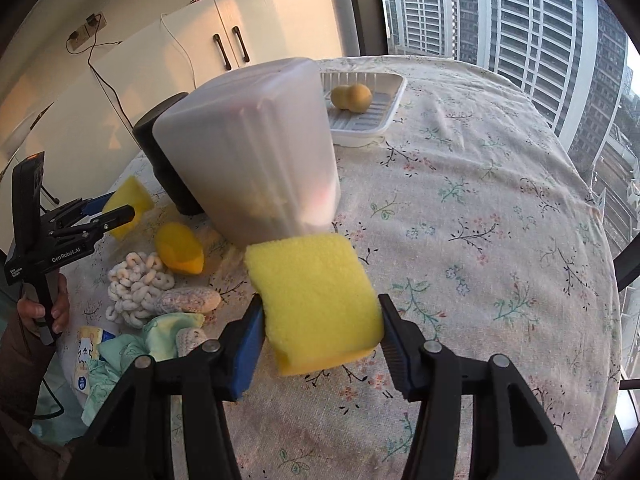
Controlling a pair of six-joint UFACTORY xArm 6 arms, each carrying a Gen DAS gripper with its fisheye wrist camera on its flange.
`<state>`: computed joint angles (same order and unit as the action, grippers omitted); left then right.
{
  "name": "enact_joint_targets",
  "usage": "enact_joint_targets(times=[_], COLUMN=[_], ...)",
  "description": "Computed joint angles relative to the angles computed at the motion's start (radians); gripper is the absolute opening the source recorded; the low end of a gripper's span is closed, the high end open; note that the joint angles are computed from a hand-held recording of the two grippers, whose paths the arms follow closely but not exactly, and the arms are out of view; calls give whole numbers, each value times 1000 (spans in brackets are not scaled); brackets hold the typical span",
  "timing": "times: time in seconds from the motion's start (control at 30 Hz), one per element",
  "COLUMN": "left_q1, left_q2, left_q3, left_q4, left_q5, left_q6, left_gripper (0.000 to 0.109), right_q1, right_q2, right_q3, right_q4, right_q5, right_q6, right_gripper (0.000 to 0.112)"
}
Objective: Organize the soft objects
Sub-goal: 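Carry the yellow sponge into the tray with the left tool while the right tool releases its sponge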
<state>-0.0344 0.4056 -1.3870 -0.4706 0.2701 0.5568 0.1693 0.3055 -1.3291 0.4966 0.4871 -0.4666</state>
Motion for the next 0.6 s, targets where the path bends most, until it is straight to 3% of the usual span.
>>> enact_joint_targets(times=[0.23,0.6], left_q1=[44,84], left_q2=[86,274], left_q3=[-132,-434], left_q4=[7,273], left_q5=[50,104], left_q6=[-68,-233], left_gripper=[57,57], right_q1=[-60,-114], right_q2=[100,309], right_q3=[-142,-477], right_q4=[-64,-154], right_q5=[56,166], right_q6=[71,175], right_gripper=[56,57])
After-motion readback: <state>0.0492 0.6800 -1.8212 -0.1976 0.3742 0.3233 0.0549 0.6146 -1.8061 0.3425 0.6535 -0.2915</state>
